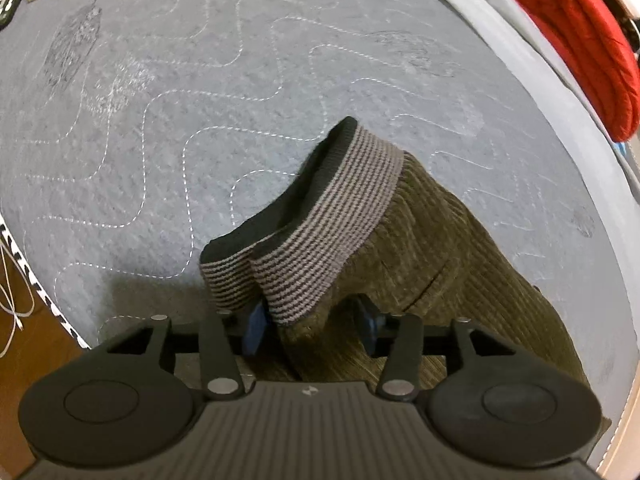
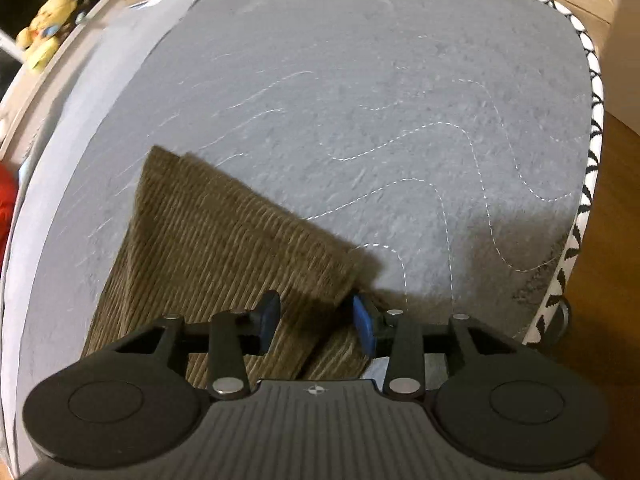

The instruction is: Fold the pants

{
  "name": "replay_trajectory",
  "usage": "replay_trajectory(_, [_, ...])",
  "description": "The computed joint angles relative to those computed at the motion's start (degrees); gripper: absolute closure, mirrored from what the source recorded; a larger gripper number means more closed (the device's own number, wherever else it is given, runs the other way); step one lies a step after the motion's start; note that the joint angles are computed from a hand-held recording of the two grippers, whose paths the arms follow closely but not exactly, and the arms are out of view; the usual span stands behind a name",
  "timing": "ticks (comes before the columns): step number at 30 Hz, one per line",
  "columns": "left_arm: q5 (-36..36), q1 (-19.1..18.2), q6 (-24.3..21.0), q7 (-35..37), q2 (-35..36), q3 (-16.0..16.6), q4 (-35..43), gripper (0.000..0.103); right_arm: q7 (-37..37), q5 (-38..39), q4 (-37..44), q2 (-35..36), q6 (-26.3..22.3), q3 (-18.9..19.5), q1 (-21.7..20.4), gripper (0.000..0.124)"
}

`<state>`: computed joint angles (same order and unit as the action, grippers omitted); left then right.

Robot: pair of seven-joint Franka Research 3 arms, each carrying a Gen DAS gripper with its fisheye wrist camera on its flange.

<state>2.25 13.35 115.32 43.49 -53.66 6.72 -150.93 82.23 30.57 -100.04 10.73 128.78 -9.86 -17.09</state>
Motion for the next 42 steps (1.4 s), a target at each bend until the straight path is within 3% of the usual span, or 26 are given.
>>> replay_trajectory(2, [-0.1, 0.3, 0.4, -0.3, 0.3, 0.2, -0.1, 0.051, -0.7, -0.5, -0.3, 0.1, 1.3, 0.2, 0.4, 0.086])
replay_trajectory(3, [-0.1, 0.3, 0.7, 0.0, 0.3, 0.4, -0.2, 0.055, -1.5, -0.9, -0.6, 0.1, 2.5, 0.4, 0.7, 0.106])
replay_trajectory(4, [-0.1, 0.1, 1.1, 0.4, 0.3, 0.4, -0.3, 0.063, -2.7, -1.0, -1.4, -0.5, 3.8, 0.4, 0.7, 0.111])
replay_trajectory(6, [0.8, 0.1, 1.4, 1.4, -0.2, -0.1, -0.2, 0.079, -5.3, 1.1, -3.0, -1.7, 6.8, 0.8, 0.8, 0.112])
replay_trajectory(9, [2.4, 0.0, 2.7, 2.5, -3.6, -1.0, -0.7, 0.081, -10.3, 7.4, -5.9, -6.1, 10.7, 0.9, 0.5, 0.113])
replay_trajectory(12, [3.1, -0.1, 3.2, 3.1, -7.9, -0.6, -1.9, 0.082, -14.7, 12.8, -7.8, -9.5, 11.8, 0.0, 0.6, 0.113])
replay_trajectory(15, [2.8, -0.2, -1.0, 4.4, -7.7, 1.2, -2.0, 0.081, -8.4, 1.7, -6.3, -7.6, 8.6, -1.2, 1.1, 0.113])
replay_trajectory(17, [2.8, -0.3, -3.8, 5.8, -5.6, 1.8, -1.5, 0.080, -1.3, -7.6, -2.5, -3.8, 0.6, -1.9, 1.1, 0.113])
replay_trajectory(18, [2.5, -0.4, -4.5, 6.3, -4.7, 2.0, -1.2, 0.076, 1.0, -9.7, -1.3, -2.3, -2.1, -2.1, 1.0, 0.112])
replay_trajectory(22, [3.9, -0.1, -8.0, 7.3, -3.0, -0.2, 1.0, 0.055, 0.2, -9.6, -0.9, -2.0, -0.7, -1.3, 0.8, 0.109])
replay_trajectory(24, [6.8, 0.8, -7.4, 6.6, -4.4, -2.4, 1.0, 0.052, 1.0, -10.2, -2.3, -3.3, 1.6, -1.2, 1.2, 0.103])
replay_trajectory(27, [13.0, 1.6, -4.6, 4.9, -6.4, -5.5, 0.8, 0.051, 2.6, -16.0, -7.1, -6.9, 11.5, -1.1, 2.8, 0.101])
replay_trajectory(29, [14.6, 0.4, -1.6, 5.2, -7.7, -5.1, -0.2, 0.053, -0.4, -17.2, -11.0, -9.5, 20.0, -0.5, 3.6, 0.101])
replay_trajectory(31, [14.3, -1.9, 1.4, 6.9, -8.2, -3.8, -0.9, 0.054, -8.1, -11.3, -12.9, -10.9, 24.2, 0.0, 4.1, 0.101])
replay_trajectory(33, [12.2, -4.7, 3.8, 9.8, -8.2, -1.8, -1.4, 0.054, -17.2, -2.7, -11.8, -10.4, 21.6, 0.0, 4.5, 0.096])
replay_trajectory(34, [9.7, -6.4, 5.0, 11.2, -8.2, 0.0, -1.8, 0.054, -19.4, -0.2, -9.9, -9.3, 16.3, -0.2, 4.4, 0.084])
replay_trajectory(36, [5.6, -7.6, 3.9, 13.0, -7.0, 1.9, -1.7, 0.054, -16.3, -2.6, -4.4, -5.3, 3.4, -0.6, 3.7, 0.080])
replay_trajectory(37, [5.1, -7.0, 1.2, 13.5, -5.0, 1.6, -0.9, 0.054, -11.6, -7.8, -1.5, -2.7, -2.7, -0.9, 3.8, 0.081])
replay_trajectory(38, [5.1, -6.1, -2.6, 13.7, -2.8, 0.8, 0.3, 0.065, -8.8, -11.5, 0.1, -1.1, -5.7, -1.0, 4.0, 0.082])
replay_trajectory(39, [5.0, -5.3, -5.0, 13.8, -1.4, 0.4, 0.9, 0.083, -7.9, -12.7, 0.6, -0.4, -6.2, -0.9, 4.0, 0.082])
replay_trajectory(42, [4.5, -3.7, -3.9, 13.7, -2.6, -0.2, 0.6, 0.085, -9.1, -10.5, -0.2, -1.3, -1.4, 0.0, 3.5, 0.082])
